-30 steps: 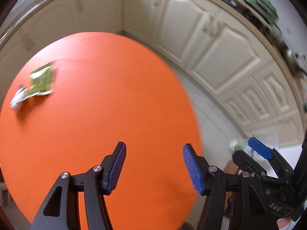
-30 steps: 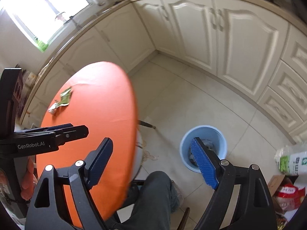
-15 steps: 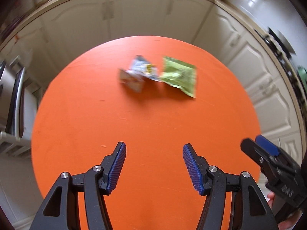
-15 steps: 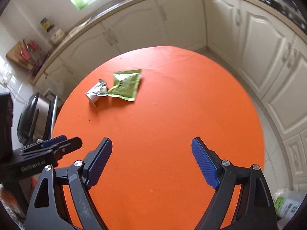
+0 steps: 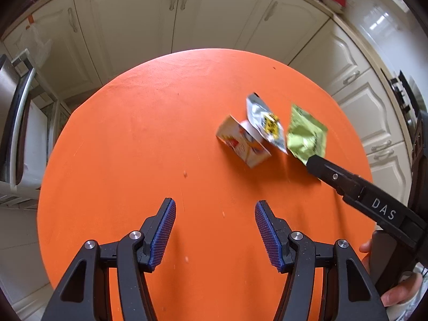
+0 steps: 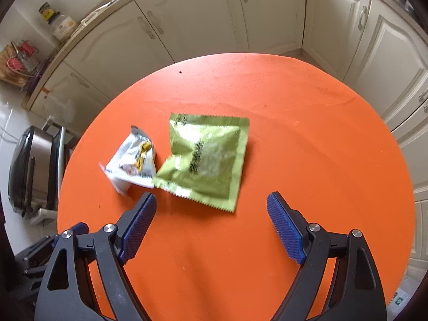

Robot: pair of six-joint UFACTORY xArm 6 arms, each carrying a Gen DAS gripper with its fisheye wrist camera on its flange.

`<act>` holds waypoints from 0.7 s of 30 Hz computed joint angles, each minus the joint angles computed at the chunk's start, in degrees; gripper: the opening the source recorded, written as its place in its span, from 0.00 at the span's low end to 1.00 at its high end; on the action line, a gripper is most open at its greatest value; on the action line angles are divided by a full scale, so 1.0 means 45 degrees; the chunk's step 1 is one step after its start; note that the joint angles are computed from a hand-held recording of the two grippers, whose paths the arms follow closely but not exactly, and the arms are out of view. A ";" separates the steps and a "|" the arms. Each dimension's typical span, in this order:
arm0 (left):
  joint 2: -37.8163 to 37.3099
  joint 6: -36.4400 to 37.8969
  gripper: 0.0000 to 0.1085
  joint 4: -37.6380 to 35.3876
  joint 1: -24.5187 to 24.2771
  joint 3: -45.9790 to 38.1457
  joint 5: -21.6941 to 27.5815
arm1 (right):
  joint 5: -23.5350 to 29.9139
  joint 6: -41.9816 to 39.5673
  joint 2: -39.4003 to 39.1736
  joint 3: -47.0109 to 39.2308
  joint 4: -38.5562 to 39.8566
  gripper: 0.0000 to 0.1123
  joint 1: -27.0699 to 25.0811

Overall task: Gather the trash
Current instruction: 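Move both open tools back toward the green packet on the table, then grasp green packet with right tool while left tool grasps silver wrapper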

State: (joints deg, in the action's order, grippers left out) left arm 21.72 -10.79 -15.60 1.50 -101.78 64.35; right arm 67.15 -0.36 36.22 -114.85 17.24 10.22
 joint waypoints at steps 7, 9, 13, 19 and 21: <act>0.1585 -0.0001 0.55 -0.0208 0.0199 -0.1753 0.0199 | 0.0728 0.0619 0.2174 -0.3178 -0.0823 0.75 0.0355; 0.1724 0.0063 0.55 -0.0307 0.0214 -0.1856 0.0198 | 0.0533 0.0503 0.2106 -0.3040 -0.1503 0.60 0.0549; 0.2222 0.0173 0.55 -0.0646 0.0251 -0.2445 0.0356 | 0.0209 -0.0308 0.1294 -0.1820 -0.1177 0.28 0.0391; 0.2884 -0.0111 0.55 -0.0447 0.0101 -0.3305 0.0316 | 0.0121 -0.1257 -0.0062 0.0092 -0.0333 0.22 -0.0120; 0.2995 -0.0288 0.56 -0.0391 0.0054 -0.3371 0.0266 | 0.0140 -0.1547 -0.0404 0.0549 0.0018 0.21 -0.0226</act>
State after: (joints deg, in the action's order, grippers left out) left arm 35.20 -12.09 -17.36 1.74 -116.95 65.55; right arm 67.78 -7.32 34.40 -112.39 17.33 9.20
